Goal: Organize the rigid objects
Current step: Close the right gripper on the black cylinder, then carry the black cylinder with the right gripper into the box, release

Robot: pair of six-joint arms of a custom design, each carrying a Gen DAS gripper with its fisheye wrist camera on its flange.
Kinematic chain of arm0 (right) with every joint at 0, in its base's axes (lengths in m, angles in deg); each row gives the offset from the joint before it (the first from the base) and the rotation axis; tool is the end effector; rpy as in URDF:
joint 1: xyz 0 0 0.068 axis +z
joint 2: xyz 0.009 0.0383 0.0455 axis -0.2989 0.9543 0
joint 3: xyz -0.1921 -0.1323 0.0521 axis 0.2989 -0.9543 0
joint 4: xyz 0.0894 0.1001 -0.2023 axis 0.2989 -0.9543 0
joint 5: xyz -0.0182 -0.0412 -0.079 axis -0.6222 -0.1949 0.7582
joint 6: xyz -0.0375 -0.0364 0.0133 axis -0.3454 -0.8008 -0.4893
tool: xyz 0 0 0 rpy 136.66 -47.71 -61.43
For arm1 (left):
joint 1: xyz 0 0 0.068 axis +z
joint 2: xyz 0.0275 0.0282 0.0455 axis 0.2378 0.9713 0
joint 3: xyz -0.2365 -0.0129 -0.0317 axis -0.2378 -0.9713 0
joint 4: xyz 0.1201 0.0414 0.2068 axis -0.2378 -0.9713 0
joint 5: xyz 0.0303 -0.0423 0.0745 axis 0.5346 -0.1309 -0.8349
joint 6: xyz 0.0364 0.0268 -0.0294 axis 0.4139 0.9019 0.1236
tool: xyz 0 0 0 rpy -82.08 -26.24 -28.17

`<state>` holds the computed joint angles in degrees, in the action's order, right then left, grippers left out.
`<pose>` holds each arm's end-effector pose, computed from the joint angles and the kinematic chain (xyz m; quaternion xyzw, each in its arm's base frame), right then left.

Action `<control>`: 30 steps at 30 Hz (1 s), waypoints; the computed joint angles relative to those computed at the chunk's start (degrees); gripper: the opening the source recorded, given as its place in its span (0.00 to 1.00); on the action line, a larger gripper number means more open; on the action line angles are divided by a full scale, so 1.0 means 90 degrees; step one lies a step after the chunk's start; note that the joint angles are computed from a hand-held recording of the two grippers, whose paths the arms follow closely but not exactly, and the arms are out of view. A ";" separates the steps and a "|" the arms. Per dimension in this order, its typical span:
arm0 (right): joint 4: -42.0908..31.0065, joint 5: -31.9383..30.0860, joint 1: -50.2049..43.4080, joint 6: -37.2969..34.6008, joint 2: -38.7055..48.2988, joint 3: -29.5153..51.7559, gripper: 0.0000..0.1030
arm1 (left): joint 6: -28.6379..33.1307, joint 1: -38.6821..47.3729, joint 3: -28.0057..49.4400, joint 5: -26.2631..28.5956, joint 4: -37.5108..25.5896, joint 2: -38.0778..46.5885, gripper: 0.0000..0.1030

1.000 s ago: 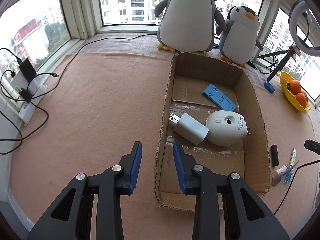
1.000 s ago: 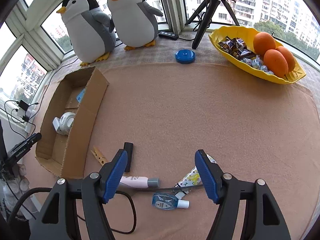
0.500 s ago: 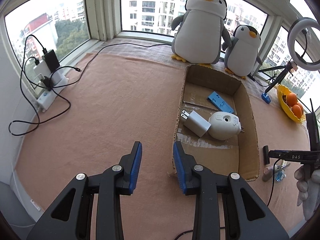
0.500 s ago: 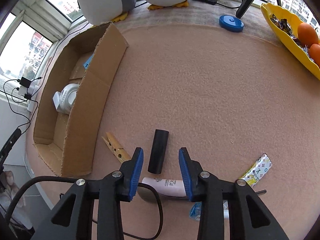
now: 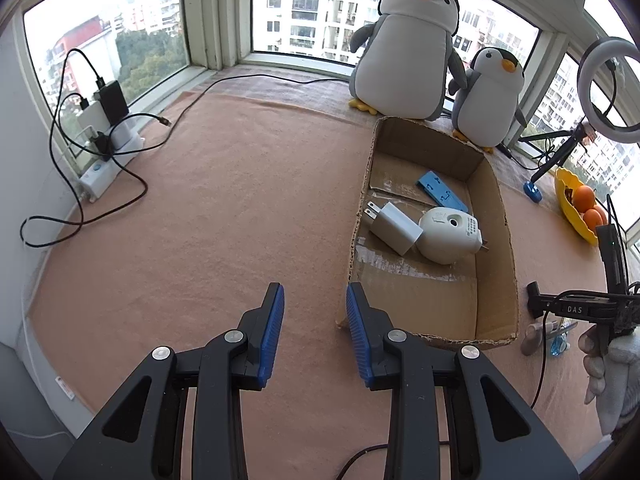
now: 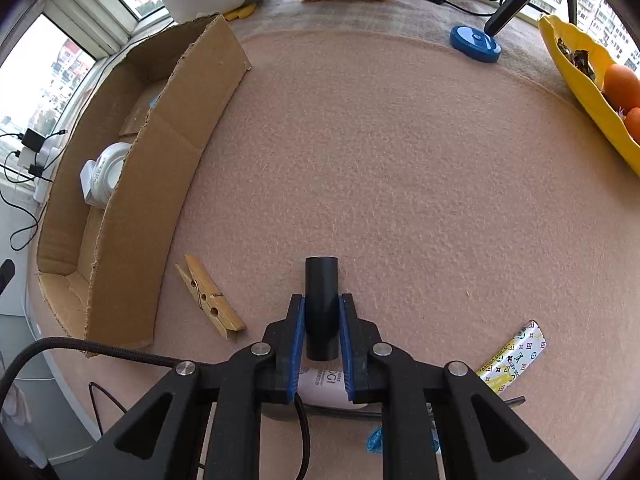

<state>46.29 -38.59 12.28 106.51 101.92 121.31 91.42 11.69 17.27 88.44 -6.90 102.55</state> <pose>0.2822 0.1588 0.0631 0.1347 0.9803 0.0671 0.1279 0.3091 -0.0182 0.1591 0.1081 0.9526 -0.0826 0.2721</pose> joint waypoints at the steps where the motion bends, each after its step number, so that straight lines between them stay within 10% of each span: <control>1: 0.0117 0.0030 0.0010 0.0061 -0.0069 -0.0136 0.14 | -0.0001 -0.0005 0.0002 -0.0001 -0.0002 0.0013 0.30; 14: 0.1029 0.0975 0.0323 0.0718 -0.2413 -0.2049 0.14 | -0.0017 -0.0077 0.0110 0.0016 -0.0060 0.0169 0.30; 30: 0.0023 0.2376 0.1893 0.0449 -0.2116 0.0053 0.14 | -0.0062 -0.0348 0.0614 -0.0065 0.0075 0.0870 0.30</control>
